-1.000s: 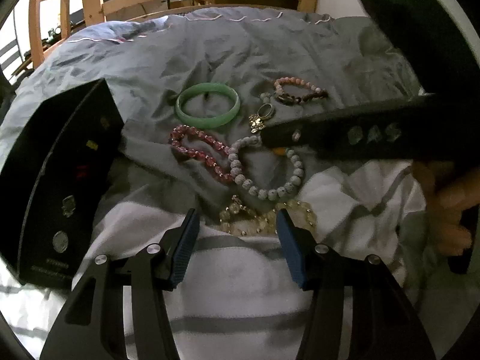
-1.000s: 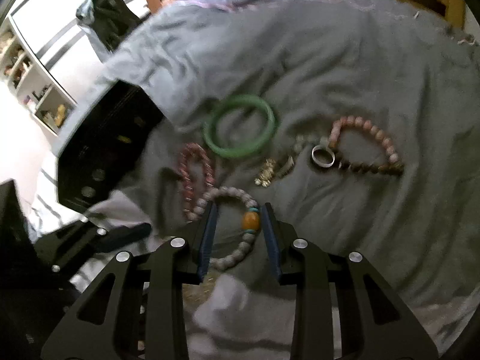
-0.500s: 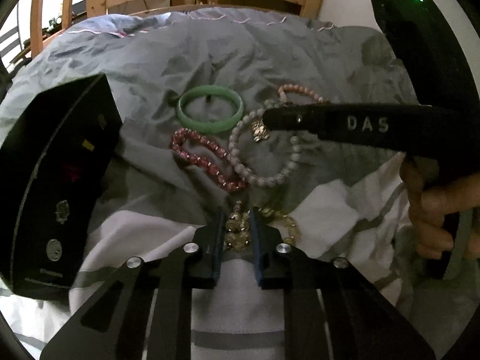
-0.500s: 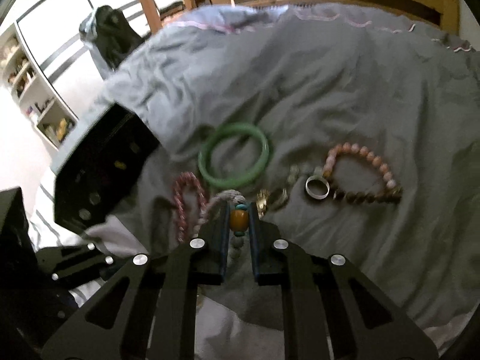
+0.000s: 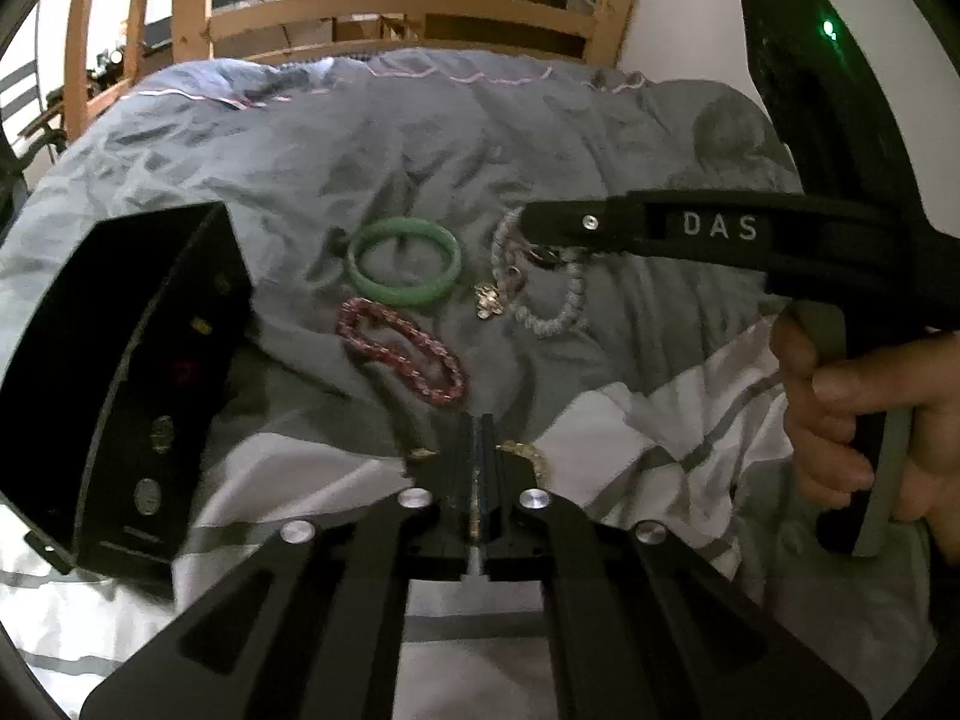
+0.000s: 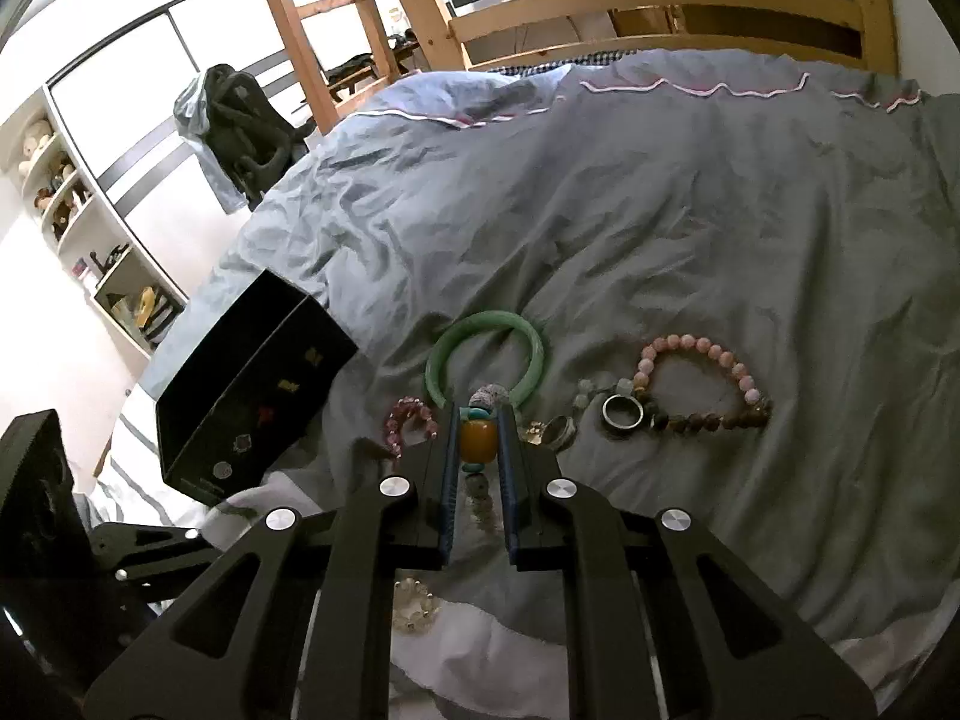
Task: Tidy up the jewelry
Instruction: 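Lift both held bracelets and carry them over the black jewelry box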
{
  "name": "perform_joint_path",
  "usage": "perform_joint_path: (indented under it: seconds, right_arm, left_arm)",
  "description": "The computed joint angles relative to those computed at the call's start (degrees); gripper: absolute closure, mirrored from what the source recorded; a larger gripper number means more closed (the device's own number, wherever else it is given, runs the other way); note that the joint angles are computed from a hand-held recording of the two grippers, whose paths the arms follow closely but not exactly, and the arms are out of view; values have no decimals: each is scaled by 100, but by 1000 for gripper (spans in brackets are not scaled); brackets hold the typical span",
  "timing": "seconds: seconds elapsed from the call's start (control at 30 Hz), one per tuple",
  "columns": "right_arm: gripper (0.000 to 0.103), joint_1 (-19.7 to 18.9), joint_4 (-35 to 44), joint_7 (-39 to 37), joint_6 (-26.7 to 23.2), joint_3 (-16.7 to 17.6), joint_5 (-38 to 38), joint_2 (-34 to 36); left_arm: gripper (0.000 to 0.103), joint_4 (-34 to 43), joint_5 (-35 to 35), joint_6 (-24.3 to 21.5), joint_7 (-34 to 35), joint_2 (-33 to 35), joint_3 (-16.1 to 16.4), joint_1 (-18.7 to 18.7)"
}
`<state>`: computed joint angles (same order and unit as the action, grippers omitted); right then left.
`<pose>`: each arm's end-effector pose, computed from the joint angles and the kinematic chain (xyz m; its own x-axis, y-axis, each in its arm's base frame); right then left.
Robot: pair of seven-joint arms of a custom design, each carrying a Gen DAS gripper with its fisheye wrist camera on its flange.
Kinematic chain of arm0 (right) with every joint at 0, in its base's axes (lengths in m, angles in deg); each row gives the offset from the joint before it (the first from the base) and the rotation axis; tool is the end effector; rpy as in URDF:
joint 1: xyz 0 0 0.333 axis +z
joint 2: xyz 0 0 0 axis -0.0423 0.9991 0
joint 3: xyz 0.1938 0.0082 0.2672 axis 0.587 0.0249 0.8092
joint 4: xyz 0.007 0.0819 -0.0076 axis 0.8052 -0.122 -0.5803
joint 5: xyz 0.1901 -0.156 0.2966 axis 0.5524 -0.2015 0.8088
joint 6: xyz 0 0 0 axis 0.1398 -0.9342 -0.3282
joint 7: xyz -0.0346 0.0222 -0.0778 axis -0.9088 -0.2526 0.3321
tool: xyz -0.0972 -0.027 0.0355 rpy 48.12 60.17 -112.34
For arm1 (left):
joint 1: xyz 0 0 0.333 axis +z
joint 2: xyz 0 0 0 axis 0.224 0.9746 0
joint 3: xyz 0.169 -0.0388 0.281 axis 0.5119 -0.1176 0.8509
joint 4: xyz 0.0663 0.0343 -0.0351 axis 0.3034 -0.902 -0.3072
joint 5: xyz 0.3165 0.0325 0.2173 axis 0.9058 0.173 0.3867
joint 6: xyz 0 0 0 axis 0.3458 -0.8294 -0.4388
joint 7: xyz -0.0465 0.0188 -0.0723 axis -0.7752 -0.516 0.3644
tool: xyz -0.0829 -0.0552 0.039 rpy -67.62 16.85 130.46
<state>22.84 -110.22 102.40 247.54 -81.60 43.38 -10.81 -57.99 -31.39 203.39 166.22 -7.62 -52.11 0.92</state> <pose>0.6373 0.3206 0.4503 -0.0485 -0.9306 -0.3628 -0.7201 0.2843 -0.6329 0.6375 -0.2971 0.4382 -0.6707 -0.7314 0.1236 -0.6324 0.4767 -0.6106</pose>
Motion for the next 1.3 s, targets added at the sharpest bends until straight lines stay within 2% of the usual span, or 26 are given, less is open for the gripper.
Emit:
perform_joint_path:
  seconds: [0.03, 0.07, 0.1, 0.17, 0.23, 0.27, 0.33, 0.37, 0.43, 0.47, 0.6, 0.73, 0.83, 0.87, 0.93, 1.13, 1.3]
  right_arm:
    - [90, 0, 18, -3, -13, 7, 10, 17]
    - [90, -11, 45, -27, -34, 24, 28, 40]
    - [90, -16, 57, -36, -44, 31, 41, 51]
    - [90, -24, 61, -46, -59, 34, 67, 60]
    - [90, -27, 79, -63, -96, 40, 86, 73]
    - [90, -17, 88, -64, -111, 31, 78, 80]
    - [90, 0, 91, -65, -93, 9, 46, 84]
    - [90, 9, 90, -46, -88, -1, 45, 85]
    - [90, 15, 90, -45, -85, -11, 27, 84]
    - [90, 51, 89, -8, -69, -49, -13, 80]
    - [90, 204, 54, 201, 72, -224, -256, 43]
    - [90, 236, 25, 238, 242, -246, -396, 18]
    - [90, 306, 12, 332, 298, -324, -482, 18]
    - [90, 248, 8, 286, 333, -256, -445, 25]
    - [90, 366, 9, 434, 339, -410, -552, 21]
    - [90, 436, -111, 735, 715, -581, -719, -24]
    - [90, 481, -195, 774, 1194, -676, -720, -36]
  left_arm:
    - [69, 59, 117, -65, -93, 53, 61, -80]
    - [37, 33, 229, -2, -161, 65, 117, -152]
    - [31, -29, 351, 135, -207, 67, 164, -227]
    - [35, 15, 630, 38, -260, 153, 232, -345]
    - [51, 56, 958, -25, -420, 240, 365, -494]
    - [63, 112, 1179, -100, -601, 296, 488, -604]
    - [72, 197, 1198, -220, -648, 371, 421, -521]
    - [83, 209, 1141, -234, -619, 367, 355, -456]
    - [87, 211, 1049, -178, -662, 321, 310, -374]
    - [94, 206, 1011, -119, -723, 300, 315, -350]
    - [96, 288, 703, -83, -836, 275, 215, -136]
    - [96, 237, 267, 55, -533, 171, -21, 87]
    - [96, 206, 31, 115, -348, 111, -90, 162]
    - [96, 225, -55, 108, -306, 105, -108, 190]
    - [96, 171, -257, 132, -223, 35, -147, 262]
    - [96, 147, -615, 212, -225, -22, -106, 337]
    - [96, 49, -574, 373, -347, -131, -9, 292]
